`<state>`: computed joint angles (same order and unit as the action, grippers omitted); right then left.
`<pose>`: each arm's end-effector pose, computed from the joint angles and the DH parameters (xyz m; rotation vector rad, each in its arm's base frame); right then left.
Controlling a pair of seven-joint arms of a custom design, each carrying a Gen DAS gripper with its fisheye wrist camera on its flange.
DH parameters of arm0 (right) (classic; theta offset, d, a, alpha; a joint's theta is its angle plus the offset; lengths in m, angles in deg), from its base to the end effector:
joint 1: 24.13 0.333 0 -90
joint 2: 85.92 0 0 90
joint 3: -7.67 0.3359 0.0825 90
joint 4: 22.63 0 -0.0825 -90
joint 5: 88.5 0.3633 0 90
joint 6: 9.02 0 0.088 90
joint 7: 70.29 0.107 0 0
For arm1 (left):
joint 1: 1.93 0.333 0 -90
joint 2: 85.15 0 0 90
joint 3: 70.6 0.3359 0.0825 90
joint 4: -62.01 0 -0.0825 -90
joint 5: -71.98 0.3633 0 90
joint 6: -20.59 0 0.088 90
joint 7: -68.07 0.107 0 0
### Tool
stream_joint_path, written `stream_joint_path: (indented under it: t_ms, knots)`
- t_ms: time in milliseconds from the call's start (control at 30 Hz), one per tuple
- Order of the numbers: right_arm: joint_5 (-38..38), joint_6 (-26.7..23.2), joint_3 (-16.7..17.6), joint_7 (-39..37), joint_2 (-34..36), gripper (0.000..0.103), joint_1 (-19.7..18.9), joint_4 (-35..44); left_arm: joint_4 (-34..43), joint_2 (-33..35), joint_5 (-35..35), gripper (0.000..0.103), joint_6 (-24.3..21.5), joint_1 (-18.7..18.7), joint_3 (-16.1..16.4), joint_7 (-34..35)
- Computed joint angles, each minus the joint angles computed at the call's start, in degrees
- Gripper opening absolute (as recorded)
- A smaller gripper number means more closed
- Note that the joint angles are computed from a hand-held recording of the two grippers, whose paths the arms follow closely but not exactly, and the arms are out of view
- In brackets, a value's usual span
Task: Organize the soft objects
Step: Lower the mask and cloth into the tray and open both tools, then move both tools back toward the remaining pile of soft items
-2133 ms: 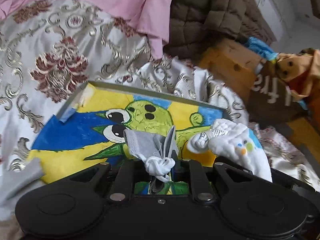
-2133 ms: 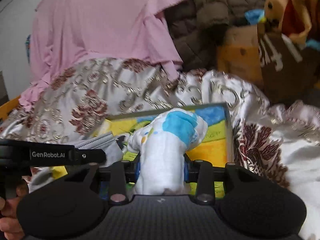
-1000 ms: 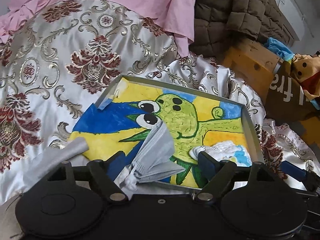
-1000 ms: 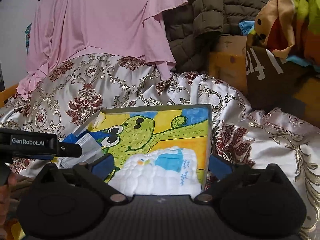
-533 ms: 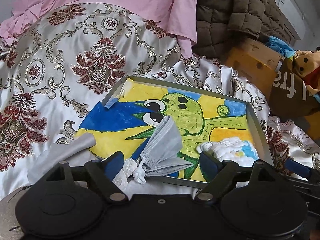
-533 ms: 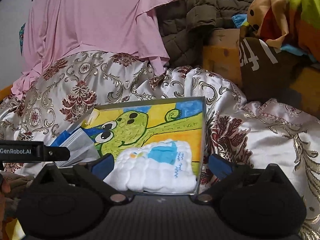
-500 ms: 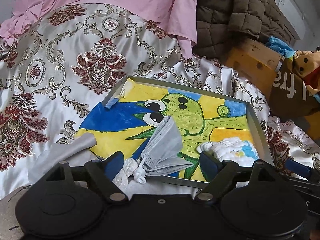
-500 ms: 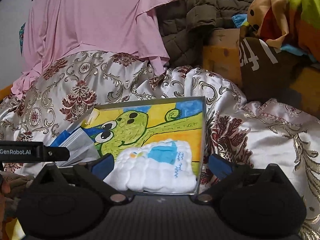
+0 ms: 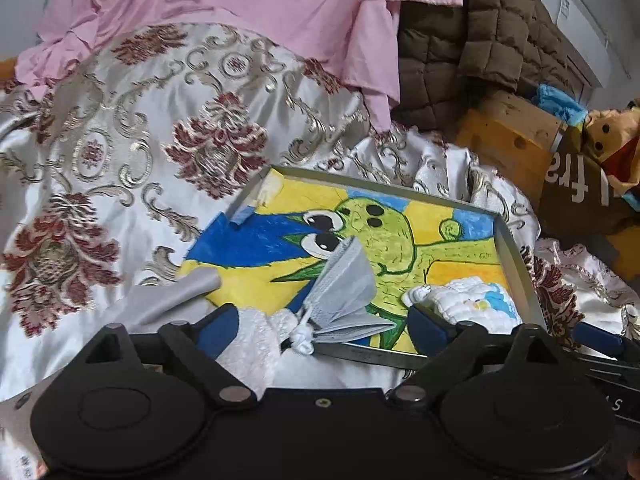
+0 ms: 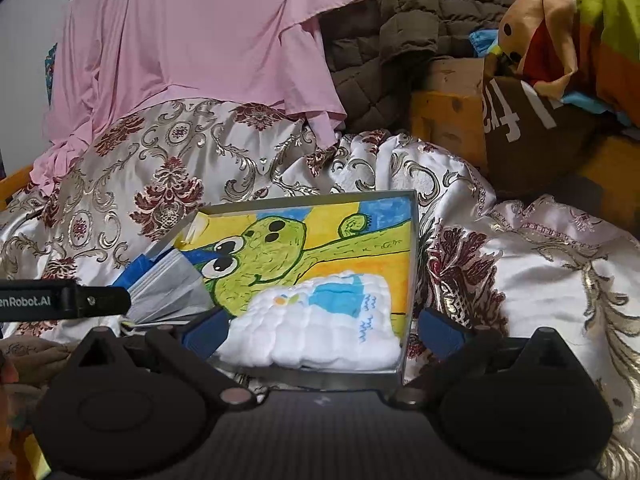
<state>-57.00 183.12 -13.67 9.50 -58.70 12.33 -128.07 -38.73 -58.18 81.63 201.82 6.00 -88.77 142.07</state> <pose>0.6544 0.1635 0.4452 -1.5243 1.5656 -0.8247 0.6919 -0.0991 0.4593 -1.7570 1.6944 -1.1073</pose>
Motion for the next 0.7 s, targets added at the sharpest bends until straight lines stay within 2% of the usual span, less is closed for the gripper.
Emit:
stream_joint_path:
  t_ms: [100,267,400,567,700]
  knots:
    - [0.03,1.84,1.46,-1.18,-2.54,0.103,0.06,-2.50,-4.89,-3.03,0.39,0.093,3.93,1.64,-0.74,-0.25]
    - [1.22,4.29,6.35,-5.23,-7.26,0.103,-1.38,-6.69,-13.64,-9.02,3.71,0.094,10.64,2.36,0.93,-3.28]
    - [3.43,6.11,7.89,-9.76,-10.17,0.103,-0.20,-9.43,-20.19,-13.69,6.65,0.096,15.16,2.98,2.47,-6.64]
    - [7.83,7.97,10.44,-15.52,-13.22,0.103,0.90,-12.52,-27.17,-18.60,8.25,0.098,19.24,0.06,7.83,-9.04]
    - [11.73,9.34,12.57,-19.75,-14.81,0.103,1.35,-14.36,-31.52,-21.24,6.53,0.098,21.22,-3.35,12.20,-7.83]
